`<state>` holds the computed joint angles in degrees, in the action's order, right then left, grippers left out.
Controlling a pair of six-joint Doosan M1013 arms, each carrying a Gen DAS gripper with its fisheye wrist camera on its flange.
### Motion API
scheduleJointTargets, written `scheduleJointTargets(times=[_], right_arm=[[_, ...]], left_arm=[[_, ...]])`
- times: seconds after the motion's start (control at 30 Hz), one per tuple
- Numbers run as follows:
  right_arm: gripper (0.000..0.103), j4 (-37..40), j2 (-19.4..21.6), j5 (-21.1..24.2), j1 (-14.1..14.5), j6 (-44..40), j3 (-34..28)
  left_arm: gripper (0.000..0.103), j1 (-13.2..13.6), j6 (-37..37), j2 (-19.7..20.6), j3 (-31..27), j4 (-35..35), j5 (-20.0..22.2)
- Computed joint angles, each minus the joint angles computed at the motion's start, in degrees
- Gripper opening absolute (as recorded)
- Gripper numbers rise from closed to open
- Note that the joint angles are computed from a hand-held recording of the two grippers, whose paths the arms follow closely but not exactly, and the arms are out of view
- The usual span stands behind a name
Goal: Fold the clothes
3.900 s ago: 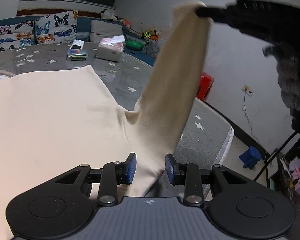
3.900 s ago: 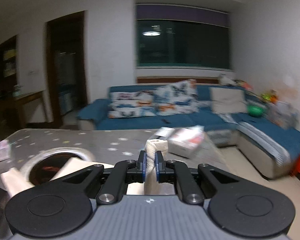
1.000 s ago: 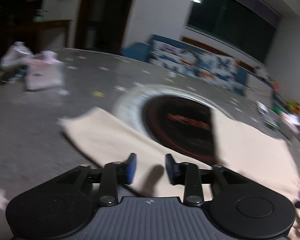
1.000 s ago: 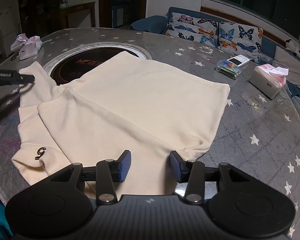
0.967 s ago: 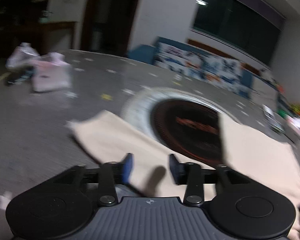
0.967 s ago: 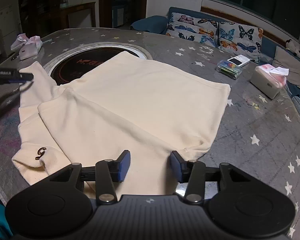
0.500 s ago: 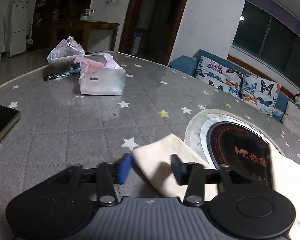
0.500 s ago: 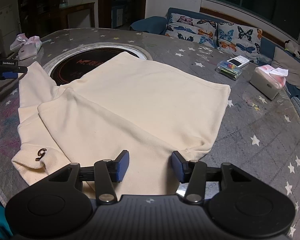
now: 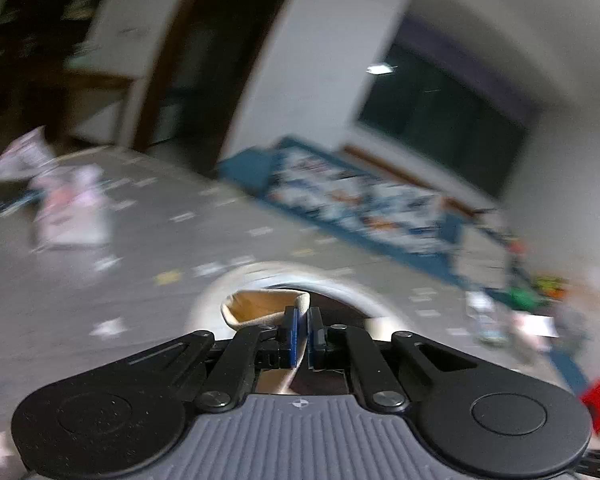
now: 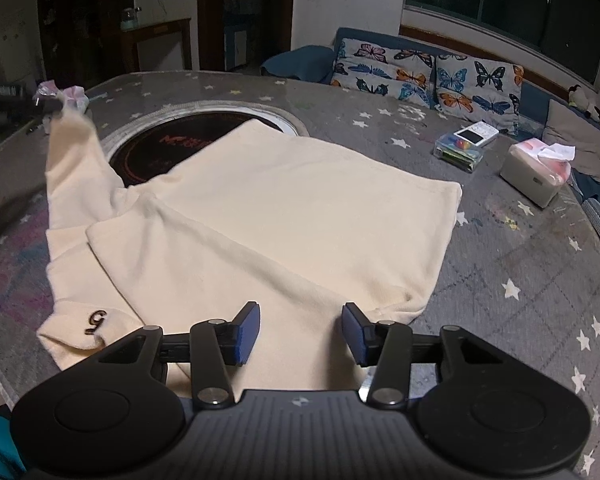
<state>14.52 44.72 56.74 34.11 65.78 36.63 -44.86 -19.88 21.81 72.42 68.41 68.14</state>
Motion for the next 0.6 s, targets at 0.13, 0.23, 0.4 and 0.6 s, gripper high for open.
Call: scheduleJointTargets(times=[0.13,0.23,0.4,0.6], right_arm=[[0.046,1.5,-0.9,-1.6,-0.3,-0.1,1.5],[0.046,2.8,-1.6,-2.4,-0.8,0.5,2.6],[0.045,2.5,-2.9,-4.3,-1.3,1.6,4.6],[0.042,1.8,-3.8,-5.6,-1.9,4.1,6.2]], left_arm=[[0.005,-1.0,3.7,1.3,-2.9,3.7,-9.7],[0.005,-1.0,6.8,2.8,-5.0,2.9,-17.2],[0.005,-0.3,16.3,6.0,-8.9,-5.9,-25.4],[0.008,0.8,32.7,8.7,-11.6,-23.9,-30.3]])
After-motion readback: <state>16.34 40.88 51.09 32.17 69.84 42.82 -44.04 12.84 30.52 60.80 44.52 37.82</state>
